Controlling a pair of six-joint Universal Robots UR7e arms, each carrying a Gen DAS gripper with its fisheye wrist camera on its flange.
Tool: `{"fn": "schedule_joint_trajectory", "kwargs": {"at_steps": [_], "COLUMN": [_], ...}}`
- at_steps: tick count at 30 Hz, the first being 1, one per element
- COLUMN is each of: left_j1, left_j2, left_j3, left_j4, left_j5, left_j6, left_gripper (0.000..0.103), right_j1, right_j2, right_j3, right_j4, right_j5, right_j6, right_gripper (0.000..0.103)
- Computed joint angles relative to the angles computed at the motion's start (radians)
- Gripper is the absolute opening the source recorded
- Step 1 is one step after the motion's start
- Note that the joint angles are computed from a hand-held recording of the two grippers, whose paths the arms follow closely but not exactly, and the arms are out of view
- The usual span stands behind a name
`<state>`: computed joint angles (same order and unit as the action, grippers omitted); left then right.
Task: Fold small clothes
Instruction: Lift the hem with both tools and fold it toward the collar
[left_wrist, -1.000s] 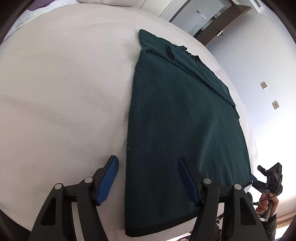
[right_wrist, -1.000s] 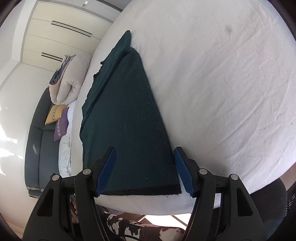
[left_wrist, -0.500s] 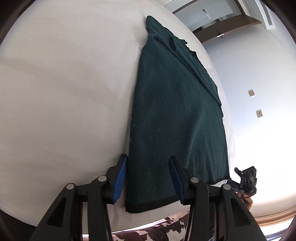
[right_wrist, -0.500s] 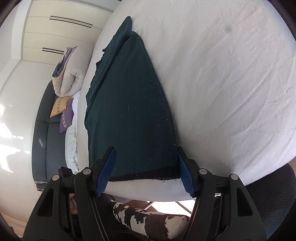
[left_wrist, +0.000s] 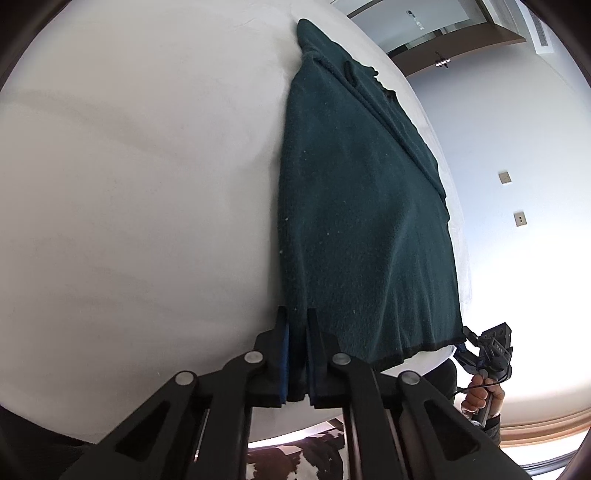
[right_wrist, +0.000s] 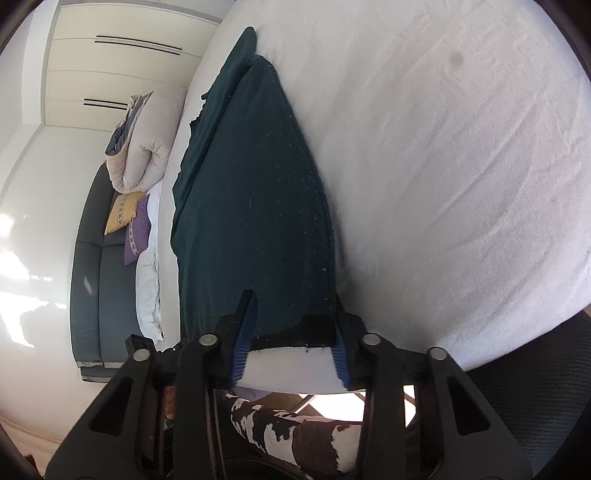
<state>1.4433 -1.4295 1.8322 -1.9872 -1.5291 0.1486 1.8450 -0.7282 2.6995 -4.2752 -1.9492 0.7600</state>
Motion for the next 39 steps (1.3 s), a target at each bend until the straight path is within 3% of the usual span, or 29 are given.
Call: {"fn": "schedule_joint_trajectory", "kwargs": {"at_steps": [6,28,32,39], "left_j1": [-0.003,0.004,-0.008,-0.028], "left_j2": [-0.015,-0.011,0.019,0.134], "left_j3": [0.016,-0.035,-0.069,-0.175], "left_j4": [-0.030,-0.125,-0.158,-0.218], "left_j5": [-0.007,-0.308,-0.328,-0.342], "left_j6": [-0.007,-0.068,-0.086,-0.125], "left_gripper": [0.006,0.005,0.005,0.005], "right_j1": [0.012,0.156,0.158,0.114], "right_j2": [-0.016,-0.167,-0.221,-0.329], "right_j3": [-0.013,-0.087,-0.129,-0.259], "right_j4": [0.058,0.136,0.178,0.353], "right_j5": [-0.027,-0.175,-0.178,-0.165], "right_j6": [-0.011,-0.078,-0.121,-0.231], "right_gripper": [0.007,0.004,0.004,0.004]}}
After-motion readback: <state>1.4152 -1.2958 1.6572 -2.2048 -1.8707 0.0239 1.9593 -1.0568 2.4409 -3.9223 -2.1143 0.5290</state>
